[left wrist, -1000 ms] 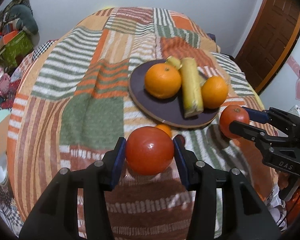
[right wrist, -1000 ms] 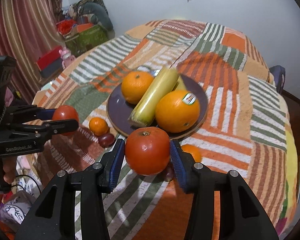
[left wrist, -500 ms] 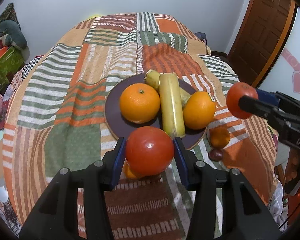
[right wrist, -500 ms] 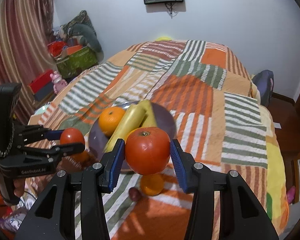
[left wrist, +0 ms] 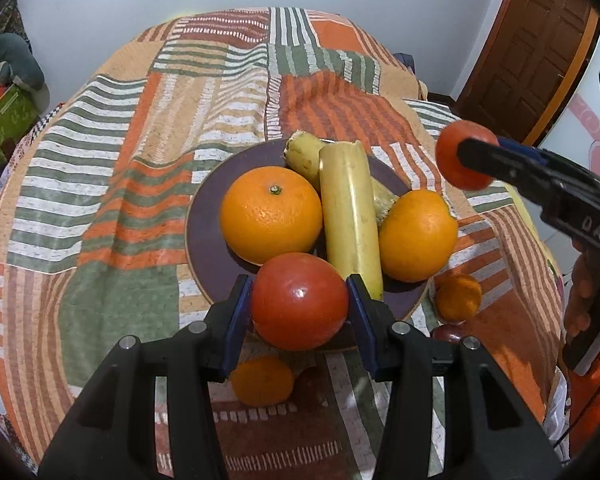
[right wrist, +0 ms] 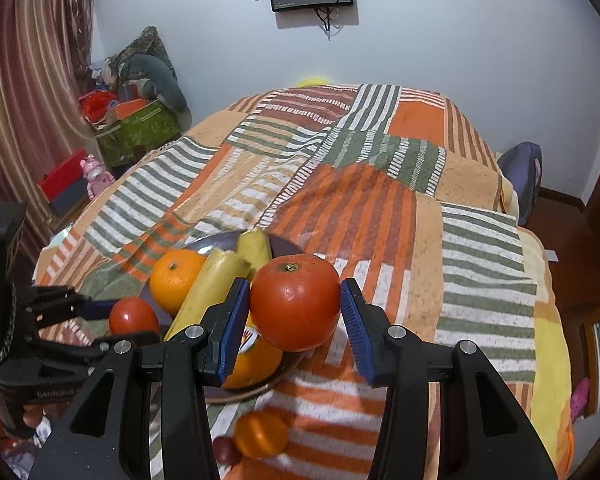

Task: Organize fruits
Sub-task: 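Lift both held tomatoes toward the purple plate, then lower the tomatoes onto the plate and open both tools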

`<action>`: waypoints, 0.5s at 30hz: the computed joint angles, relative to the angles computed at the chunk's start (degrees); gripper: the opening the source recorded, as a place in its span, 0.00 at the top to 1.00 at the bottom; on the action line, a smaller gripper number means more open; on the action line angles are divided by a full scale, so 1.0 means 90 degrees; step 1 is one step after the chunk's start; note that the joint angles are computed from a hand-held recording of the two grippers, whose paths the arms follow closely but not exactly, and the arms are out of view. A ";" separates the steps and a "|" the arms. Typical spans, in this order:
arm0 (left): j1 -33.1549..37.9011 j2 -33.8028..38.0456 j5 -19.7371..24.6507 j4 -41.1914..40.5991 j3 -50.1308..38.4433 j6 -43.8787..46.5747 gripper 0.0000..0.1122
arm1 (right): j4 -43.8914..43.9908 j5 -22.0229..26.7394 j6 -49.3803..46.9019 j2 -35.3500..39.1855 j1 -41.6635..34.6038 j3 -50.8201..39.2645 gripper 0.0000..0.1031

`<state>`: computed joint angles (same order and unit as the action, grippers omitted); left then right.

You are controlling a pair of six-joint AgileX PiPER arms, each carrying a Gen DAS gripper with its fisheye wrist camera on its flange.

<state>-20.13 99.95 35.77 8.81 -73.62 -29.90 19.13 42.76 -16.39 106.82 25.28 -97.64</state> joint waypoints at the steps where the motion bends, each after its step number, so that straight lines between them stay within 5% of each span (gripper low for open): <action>1: 0.0021 0.0005 -0.0055 -0.0033 0.0008 0.0024 0.58 | 0.0027 0.0006 -0.0010 0.0074 -0.0011 -0.0069 0.58; 15: 0.0318 0.0226 -0.0284 -0.0343 0.0022 0.0197 0.58 | -0.0268 0.0271 0.0392 0.0949 0.0080 -0.0803 0.58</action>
<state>-17.27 101.99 33.21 5.73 -73.42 -28.13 16.72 45.20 -12.86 115.37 26.00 -104.87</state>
